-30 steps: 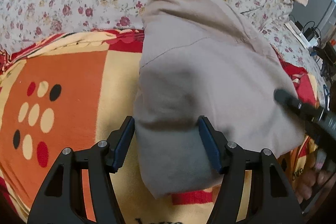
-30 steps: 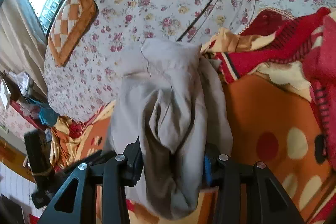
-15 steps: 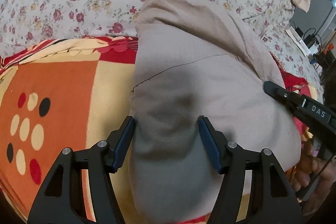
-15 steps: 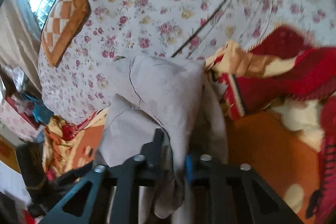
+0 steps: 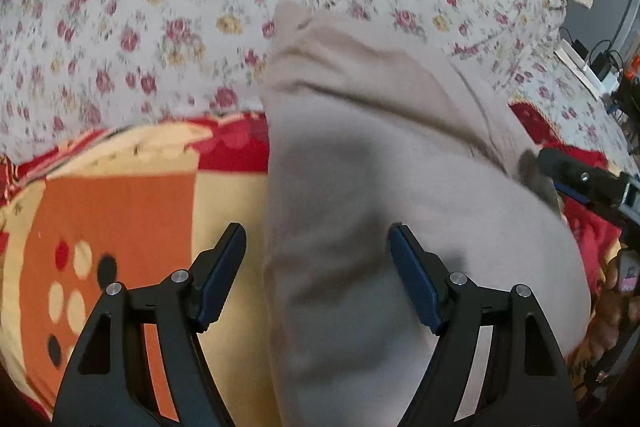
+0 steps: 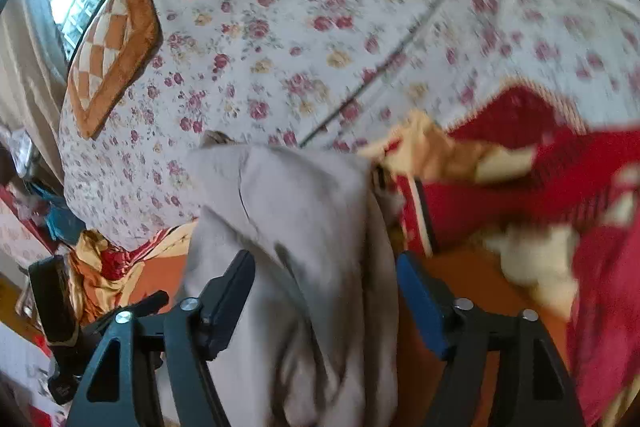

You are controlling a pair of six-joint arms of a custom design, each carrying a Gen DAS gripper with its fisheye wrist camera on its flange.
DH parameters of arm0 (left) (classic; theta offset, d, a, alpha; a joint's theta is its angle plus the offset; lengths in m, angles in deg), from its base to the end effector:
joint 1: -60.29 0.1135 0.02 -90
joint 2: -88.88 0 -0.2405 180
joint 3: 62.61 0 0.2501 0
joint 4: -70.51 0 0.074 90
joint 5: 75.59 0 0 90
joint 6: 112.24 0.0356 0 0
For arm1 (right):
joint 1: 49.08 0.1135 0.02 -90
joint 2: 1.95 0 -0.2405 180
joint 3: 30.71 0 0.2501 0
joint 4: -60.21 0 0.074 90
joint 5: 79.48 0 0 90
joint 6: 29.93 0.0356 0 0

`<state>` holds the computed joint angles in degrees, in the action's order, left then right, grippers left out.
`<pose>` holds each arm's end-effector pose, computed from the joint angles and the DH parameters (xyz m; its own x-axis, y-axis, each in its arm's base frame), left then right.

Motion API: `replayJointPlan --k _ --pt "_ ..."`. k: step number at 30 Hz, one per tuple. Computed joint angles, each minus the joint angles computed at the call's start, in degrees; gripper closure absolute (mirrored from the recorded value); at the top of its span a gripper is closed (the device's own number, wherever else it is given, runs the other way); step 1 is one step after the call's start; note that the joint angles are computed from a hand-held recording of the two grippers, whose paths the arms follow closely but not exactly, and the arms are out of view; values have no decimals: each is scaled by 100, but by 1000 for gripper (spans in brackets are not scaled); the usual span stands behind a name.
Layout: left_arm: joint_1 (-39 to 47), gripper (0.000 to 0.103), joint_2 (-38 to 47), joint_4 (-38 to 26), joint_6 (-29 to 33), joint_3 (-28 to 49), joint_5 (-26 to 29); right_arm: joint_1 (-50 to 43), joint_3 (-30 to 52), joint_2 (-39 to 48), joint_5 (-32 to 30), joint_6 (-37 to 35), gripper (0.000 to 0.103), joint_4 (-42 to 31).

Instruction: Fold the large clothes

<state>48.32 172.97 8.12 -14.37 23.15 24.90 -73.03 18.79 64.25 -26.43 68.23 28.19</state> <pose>0.2907 -0.0683 0.2649 -0.8054 0.3084 -0.5062 0.4051 0.9098 -0.0903 0.2190 -0.0738 0.1847 -0.6852 0.4285 -0.5889 0.0598 0.8390 0.5408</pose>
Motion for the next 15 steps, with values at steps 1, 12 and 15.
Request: replayJointPlan --k 1,12,15 --pt "-63 27 162 30 -3 141 -84 112 237 220 105 -101 32 -94" --pt "-406 27 1092 287 -267 757 -181 512 1139 1725 211 -87 93 588" --pt "-495 27 1100 559 -385 594 -169 313 948 1570 409 -60 100 755"
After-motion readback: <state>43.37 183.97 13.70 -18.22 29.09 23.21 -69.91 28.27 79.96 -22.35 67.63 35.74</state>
